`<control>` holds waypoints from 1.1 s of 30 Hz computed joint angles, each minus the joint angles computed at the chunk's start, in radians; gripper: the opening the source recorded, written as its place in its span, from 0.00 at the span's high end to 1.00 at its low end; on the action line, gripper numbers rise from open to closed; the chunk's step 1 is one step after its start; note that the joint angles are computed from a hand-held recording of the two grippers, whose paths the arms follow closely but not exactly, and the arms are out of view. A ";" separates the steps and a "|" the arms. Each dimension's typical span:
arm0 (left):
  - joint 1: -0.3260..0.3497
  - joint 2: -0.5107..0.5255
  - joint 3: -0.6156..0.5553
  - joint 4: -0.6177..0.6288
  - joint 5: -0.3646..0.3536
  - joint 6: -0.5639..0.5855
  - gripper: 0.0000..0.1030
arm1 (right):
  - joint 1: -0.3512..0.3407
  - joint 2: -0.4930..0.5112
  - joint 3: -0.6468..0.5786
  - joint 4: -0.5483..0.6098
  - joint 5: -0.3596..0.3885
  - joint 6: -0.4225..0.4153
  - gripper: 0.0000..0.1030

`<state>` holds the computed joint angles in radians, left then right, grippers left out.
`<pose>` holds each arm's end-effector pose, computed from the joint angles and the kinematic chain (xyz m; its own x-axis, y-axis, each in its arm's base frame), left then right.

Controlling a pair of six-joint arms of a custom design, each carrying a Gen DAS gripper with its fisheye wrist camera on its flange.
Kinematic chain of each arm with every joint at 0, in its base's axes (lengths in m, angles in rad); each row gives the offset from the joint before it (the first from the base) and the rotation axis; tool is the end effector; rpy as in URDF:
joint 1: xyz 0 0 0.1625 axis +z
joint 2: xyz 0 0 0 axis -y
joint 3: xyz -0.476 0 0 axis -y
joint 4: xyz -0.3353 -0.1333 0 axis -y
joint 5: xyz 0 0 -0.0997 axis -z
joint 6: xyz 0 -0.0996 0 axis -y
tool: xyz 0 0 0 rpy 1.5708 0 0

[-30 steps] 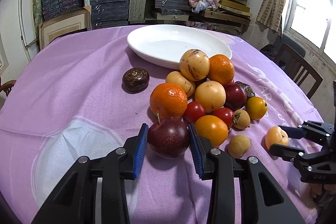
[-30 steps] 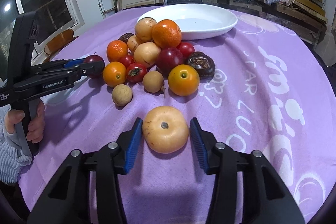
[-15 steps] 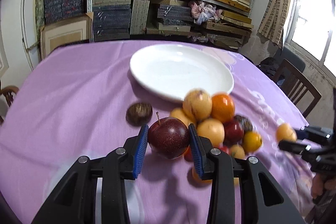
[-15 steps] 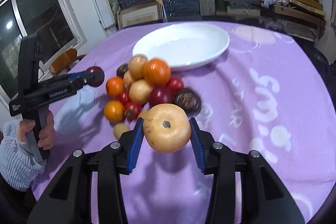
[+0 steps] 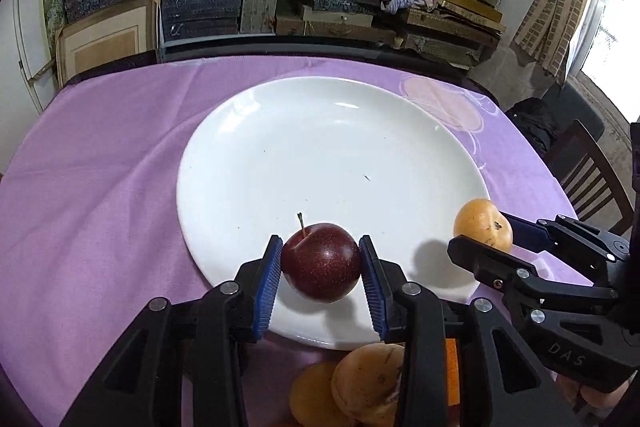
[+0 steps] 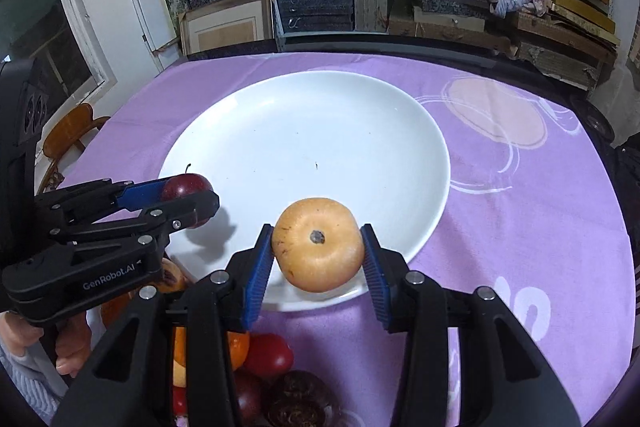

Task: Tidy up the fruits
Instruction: 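Open both tools to drop the plum and pale yellow fruit onto the plate, then move both open tools back toward the fruit pile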

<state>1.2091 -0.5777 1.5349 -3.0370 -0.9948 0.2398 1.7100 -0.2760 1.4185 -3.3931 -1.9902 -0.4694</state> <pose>-0.0792 -0.7394 0.1240 -0.7798 0.2411 -0.5778 0.5088 0.7818 -0.3604 0.1934 -0.7120 -0.0209 -0.7895 -0.2353 0.5668 -0.5215 0.7442 -0.4174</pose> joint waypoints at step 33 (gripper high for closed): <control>-0.097 -0.058 0.692 -0.864 0.092 0.200 0.06 | -0.097 -0.086 0.634 -0.886 0.252 -0.090 0.04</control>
<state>1.1118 -0.6354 2.2274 -3.9009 -0.9031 0.4397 1.6134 -0.3622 2.0527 -4.2787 -1.7382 -0.5596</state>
